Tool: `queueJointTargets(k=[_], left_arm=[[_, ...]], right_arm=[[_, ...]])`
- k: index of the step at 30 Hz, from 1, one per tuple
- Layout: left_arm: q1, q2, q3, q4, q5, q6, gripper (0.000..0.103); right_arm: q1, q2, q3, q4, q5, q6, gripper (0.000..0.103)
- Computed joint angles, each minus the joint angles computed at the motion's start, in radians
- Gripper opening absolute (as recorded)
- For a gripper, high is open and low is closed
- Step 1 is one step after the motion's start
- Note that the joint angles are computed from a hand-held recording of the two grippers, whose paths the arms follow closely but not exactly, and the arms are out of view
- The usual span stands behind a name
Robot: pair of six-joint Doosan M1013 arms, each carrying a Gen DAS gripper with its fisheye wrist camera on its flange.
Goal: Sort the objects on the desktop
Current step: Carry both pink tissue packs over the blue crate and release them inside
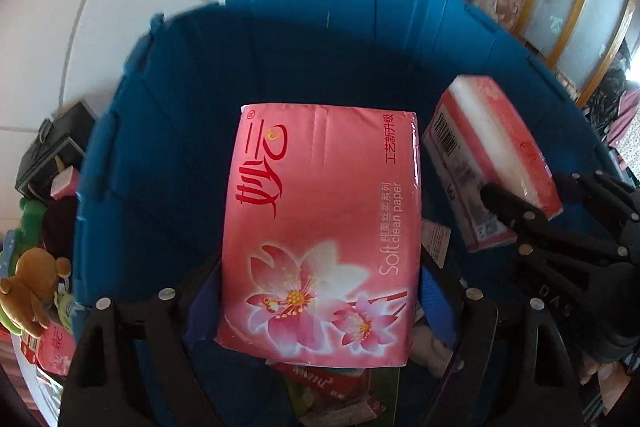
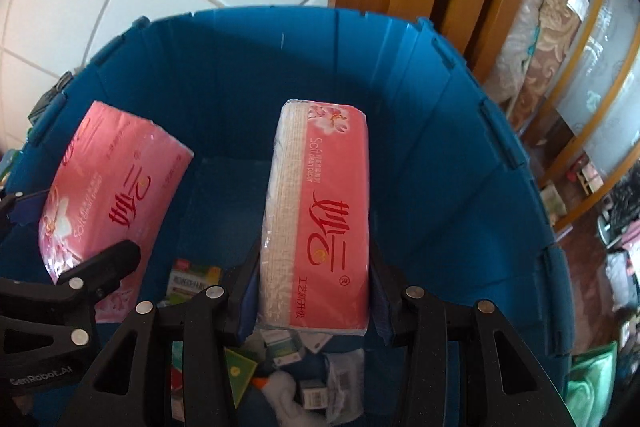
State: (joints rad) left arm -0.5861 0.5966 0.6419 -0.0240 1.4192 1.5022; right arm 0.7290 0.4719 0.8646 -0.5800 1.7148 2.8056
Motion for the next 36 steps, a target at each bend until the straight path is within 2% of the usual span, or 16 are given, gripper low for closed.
queueJointTargets(k=[3, 5, 8, 11, 13, 15, 19, 23, 24, 25, 27, 28, 30, 34, 35, 36], left_arm=[[-0.004, 0.02, -0.021, -0.018, 0.08, 0.019, 0.084], [-0.008, 0.01, -0.005, -0.028, 0.067, 0.044, 0.085], [-0.013, -0.019, 0.037, -0.017, 0.005, 0.059, 0.086], [-0.015, -0.037, 0.063, 0.007, -0.029, 0.039, 0.087], [-0.014, -0.041, 0.069, 0.011, -0.03, 0.026, 0.087], [-0.014, -0.042, 0.071, 0.012, -0.024, 0.018, 0.087], [-0.021, -0.029, 0.042, 0.055, 0.008, 0.028, 0.087], [-0.022, -0.077, 0.108, 0.076, -0.116, 0.002, 0.088], [-0.021, -0.075, 0.107, 0.069, -0.108, 0.003, 0.089], [-0.021, -0.06, 0.089, 0.063, -0.069, 0.007, 0.089], [-0.021, -0.009, 0.012, 0.042, 0.077, 0.037, 0.089], [-0.02, 0.001, -0.001, 0.033, 0.109, 0.04, 0.089], [-0.025, -0.019, 0.026, 0.049, 0.063, 0.047, 0.089], [-0.044, -0.087, 0.126, 0.131, -0.094, 0.055, 0.089], [-0.042, -0.099, 0.15, 0.148, -0.097, 0.056, 0.089], [-0.044, -0.085, 0.133, 0.154, -0.059, 0.062, 0.089]], right_arm=[[-0.008, 0.008, -0.001, 0.034, 0.033, -0.015, 0.046], [-0.01, 0.016, -0.005, 0.045, 0.059, -0.026, 0.046], [-0.011, 0.02, -0.007, 0.064, 0.066, -0.029, 0.048], [-0.004, 0.025, -0.018, 0.037, 0.078, -0.038, 0.065], [0.0, 0.023, -0.015, 0.019, 0.081, -0.027, 0.082], [0.001, 0.023, -0.016, 0.018, 0.087, -0.012, 0.088], [-0.009, 0.014, 0.0, 0.03, 0.085, -0.01, 0.093], [-0.008, 0.012, -0.002, 0.028, 0.083, 0.003, 0.101], [-0.007, 0.015, -0.008, 0.022, 0.092, 0.002, 0.102], [-0.007, 0.021, -0.016, 0.016, 0.111, -0.001, 0.102], [-0.008, 0.028, -0.025, 0.018, 0.126, 0.0, 0.103], [-0.009, 0.03, -0.027, 0.02, 0.132, -0.003, 0.103], [-0.011, 0.011, -0.002, 0.036, 0.079, 0.008, 0.103], [-0.006, -0.003, 0.011, 0.012, 0.061, 0.038, 0.103], [-0.005, -0.004, 0.012, 0.008, 0.066, 0.045, 0.103], [-0.006, -0.004, 0.013, 0.012, 0.069, 0.05, 0.103]])
